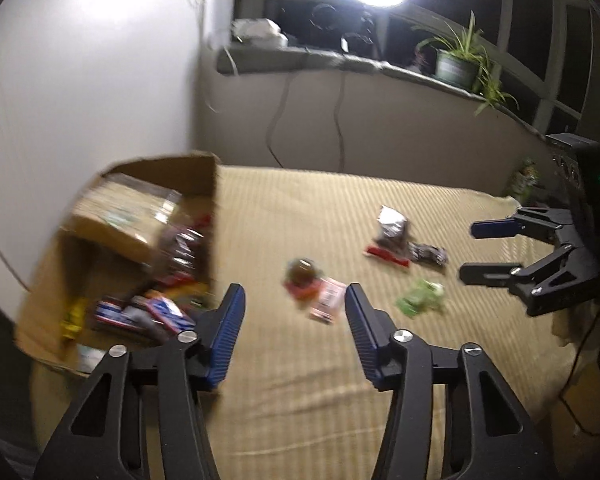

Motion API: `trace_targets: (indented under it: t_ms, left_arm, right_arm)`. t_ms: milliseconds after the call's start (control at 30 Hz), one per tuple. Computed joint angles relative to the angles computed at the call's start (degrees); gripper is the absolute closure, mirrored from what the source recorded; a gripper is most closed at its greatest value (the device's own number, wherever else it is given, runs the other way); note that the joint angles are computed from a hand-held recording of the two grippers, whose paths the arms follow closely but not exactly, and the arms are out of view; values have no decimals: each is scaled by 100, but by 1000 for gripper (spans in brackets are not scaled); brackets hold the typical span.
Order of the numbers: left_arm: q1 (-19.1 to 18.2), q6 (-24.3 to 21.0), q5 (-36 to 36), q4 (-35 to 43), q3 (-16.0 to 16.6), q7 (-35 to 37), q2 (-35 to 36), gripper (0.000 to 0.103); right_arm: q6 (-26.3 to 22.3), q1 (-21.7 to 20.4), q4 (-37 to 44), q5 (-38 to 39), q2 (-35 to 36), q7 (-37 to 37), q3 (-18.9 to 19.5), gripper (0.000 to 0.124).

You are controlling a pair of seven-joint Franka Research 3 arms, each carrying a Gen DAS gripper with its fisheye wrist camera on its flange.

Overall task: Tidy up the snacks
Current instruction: 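Move both tools back to the snacks on the bedspread, then grasp the pink candy with the left gripper while the right grasps the green translucent candy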

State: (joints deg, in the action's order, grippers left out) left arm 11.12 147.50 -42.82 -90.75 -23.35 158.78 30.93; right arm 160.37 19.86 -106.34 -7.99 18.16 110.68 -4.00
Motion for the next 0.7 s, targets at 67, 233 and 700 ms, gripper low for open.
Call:
trace_targets:
  t_ms: [67, 233, 700]
  left_arm:
    - [-108, -151, 184, 35, 62, -165, 62, 60]
    - [-297, -217, 573, 78, 136, -483, 188, 64]
    - [-601, -141, 1700, 600, 159, -1389, 725, 64]
  right_arm:
    - [56, -104, -101, 199, -1, -210, 132, 42]
    - [-29, -271, -112, 764, 129, -843, 399, 62]
    - [-539, -377, 721, 1481, 811, -2016, 517, 64]
